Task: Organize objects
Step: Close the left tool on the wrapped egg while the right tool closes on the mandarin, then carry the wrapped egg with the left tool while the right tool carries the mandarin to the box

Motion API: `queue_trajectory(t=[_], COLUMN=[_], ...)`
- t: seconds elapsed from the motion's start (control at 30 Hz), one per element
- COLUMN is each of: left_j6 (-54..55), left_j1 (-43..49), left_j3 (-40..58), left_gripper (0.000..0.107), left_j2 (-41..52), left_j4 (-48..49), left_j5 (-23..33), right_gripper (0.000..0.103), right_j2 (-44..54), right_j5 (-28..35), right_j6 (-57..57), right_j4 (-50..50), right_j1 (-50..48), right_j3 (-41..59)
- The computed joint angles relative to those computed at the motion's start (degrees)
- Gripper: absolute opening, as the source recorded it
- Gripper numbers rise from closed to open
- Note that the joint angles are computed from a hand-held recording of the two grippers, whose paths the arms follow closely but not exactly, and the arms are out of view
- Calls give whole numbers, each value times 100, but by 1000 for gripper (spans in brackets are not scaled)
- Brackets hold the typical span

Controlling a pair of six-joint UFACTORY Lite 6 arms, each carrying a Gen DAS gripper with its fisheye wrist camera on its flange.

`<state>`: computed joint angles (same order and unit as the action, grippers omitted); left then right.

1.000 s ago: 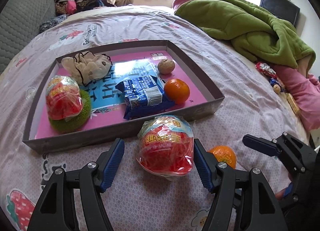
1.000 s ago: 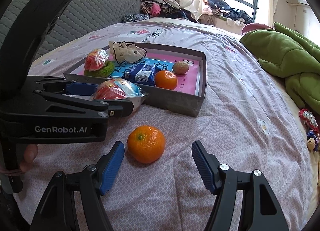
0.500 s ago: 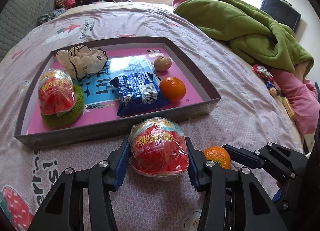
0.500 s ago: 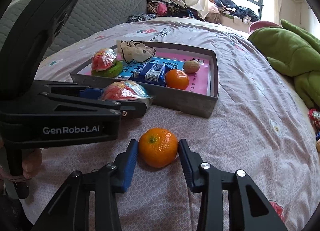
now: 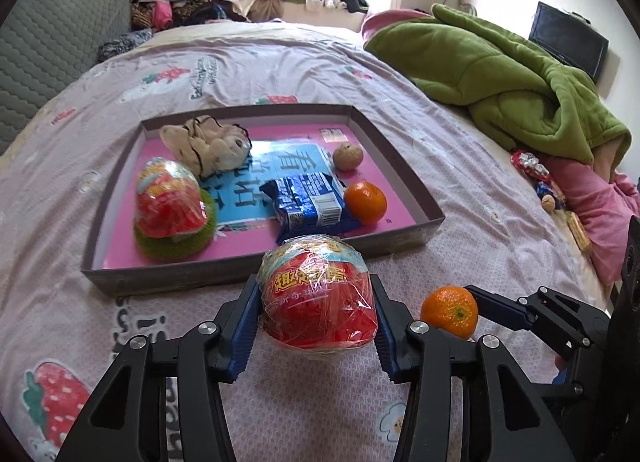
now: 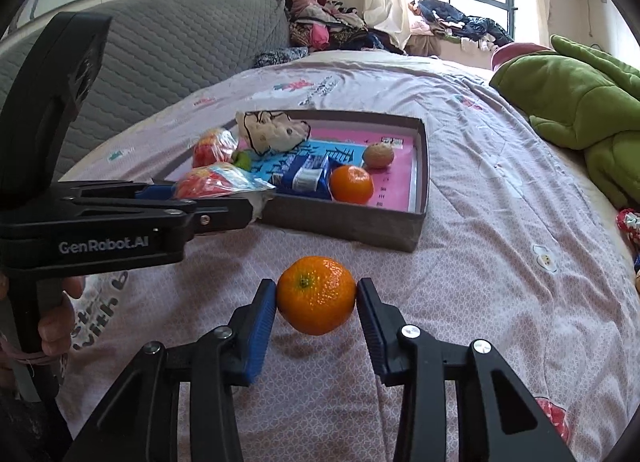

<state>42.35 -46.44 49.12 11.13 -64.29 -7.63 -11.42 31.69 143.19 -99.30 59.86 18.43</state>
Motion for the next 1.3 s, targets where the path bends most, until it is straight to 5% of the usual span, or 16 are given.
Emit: queue_trajectory(t=[0.27,0.57,1.3], left_j6=[2415,4140,5173], left_j1=[-172,-126,493], left_j3=[-437,-558,-225], left_gripper=[51,51,51], left_j2=[-954,-1763,-1994], left_j4=[-2402,-4001,-4681], left_j5=[-422,-732,-869], right_gripper=[42,42,42], right_j2=[-402,-911,-454], right_j5=[498,1088,831], right_j6=[-796,-2092,-3550], right_j4=[909,1742,1813], right_j1=[472,679,-276], right_j3=[181,695,2235])
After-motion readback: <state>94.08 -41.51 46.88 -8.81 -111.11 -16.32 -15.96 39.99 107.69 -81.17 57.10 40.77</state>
